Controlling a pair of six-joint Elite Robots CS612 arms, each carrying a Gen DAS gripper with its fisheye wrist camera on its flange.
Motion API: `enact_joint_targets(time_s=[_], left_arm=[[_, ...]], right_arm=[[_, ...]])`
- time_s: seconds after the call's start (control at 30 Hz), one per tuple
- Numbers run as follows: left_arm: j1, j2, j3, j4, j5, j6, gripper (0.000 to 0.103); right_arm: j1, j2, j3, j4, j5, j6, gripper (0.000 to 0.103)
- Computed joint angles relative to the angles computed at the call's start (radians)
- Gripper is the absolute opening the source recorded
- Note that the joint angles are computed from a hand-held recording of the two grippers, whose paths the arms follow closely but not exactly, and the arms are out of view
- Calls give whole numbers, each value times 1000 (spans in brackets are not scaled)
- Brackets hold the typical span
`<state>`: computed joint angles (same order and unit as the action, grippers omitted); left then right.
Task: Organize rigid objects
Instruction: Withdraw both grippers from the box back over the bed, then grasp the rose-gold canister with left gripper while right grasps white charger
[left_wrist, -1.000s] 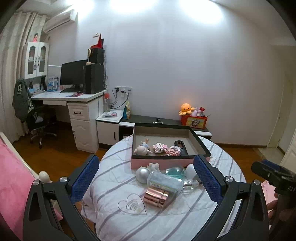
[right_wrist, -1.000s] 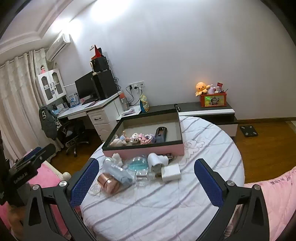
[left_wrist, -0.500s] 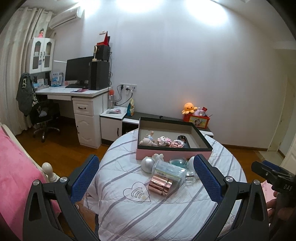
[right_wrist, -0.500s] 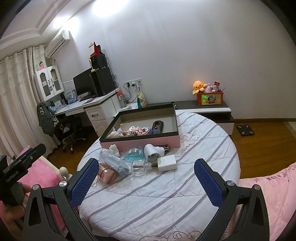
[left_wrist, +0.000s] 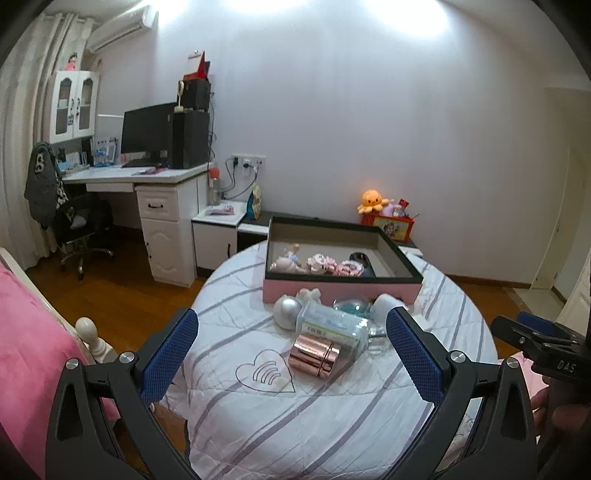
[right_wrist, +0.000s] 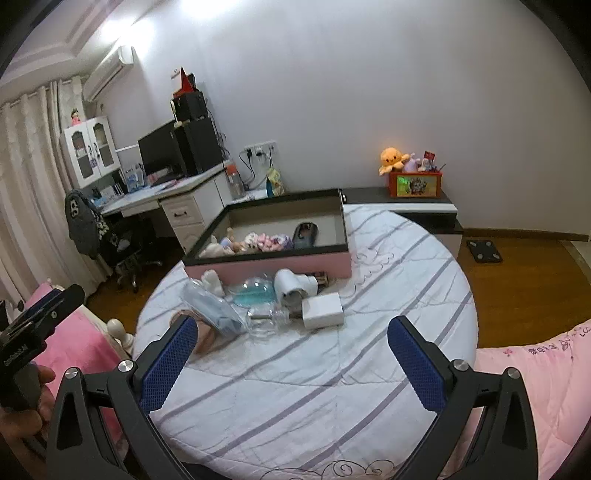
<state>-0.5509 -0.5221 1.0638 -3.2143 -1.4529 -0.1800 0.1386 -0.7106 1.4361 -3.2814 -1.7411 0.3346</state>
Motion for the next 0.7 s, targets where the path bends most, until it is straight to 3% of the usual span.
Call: enact_joint_targets(time_s=[0.33, 0.7], left_arm=[[1, 67, -90, 127, -24, -1, 103], [-4, 182, -279, 332, -17, 37, 103]], right_arm=[[-20, 42, -61, 134, -15, 6, 103], [-40, 120, -192, 318, -1, -19, 103]])
